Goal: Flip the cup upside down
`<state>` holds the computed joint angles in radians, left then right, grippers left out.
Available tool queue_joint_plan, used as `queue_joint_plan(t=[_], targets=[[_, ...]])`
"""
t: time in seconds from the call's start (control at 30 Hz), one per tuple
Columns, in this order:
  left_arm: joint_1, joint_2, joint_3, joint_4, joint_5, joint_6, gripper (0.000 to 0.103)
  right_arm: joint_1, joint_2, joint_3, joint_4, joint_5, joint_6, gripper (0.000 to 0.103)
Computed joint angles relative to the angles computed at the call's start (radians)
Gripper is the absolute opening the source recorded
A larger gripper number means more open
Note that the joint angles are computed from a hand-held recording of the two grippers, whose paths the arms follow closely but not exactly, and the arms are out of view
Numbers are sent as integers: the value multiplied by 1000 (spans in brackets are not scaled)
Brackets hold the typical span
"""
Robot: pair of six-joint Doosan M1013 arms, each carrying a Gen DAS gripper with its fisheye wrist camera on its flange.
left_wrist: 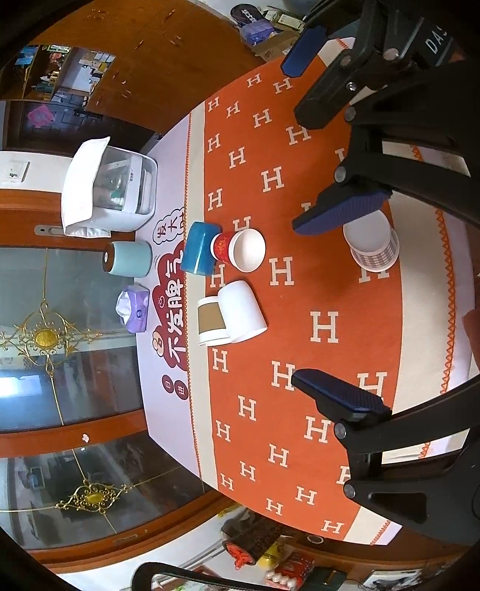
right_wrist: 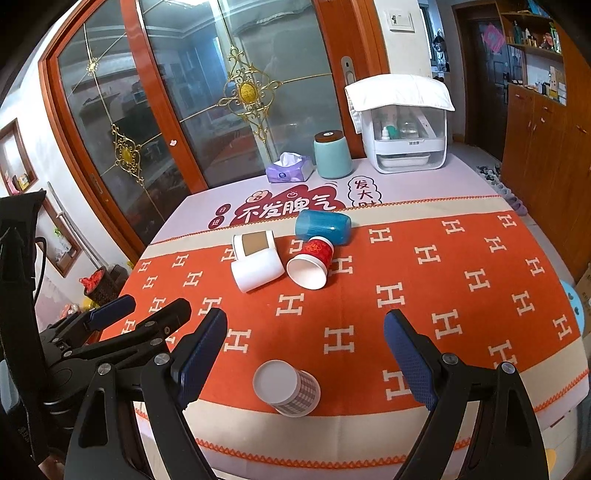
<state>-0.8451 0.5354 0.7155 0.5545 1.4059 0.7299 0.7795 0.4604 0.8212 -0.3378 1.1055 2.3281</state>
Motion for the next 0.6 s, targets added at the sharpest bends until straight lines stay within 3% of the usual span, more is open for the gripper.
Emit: queue_joint_plan(t=[0.6], targets=[[-3, -6, 9, 2, 18, -21, 73, -3, 4, 14, 24, -14, -8, 88]])
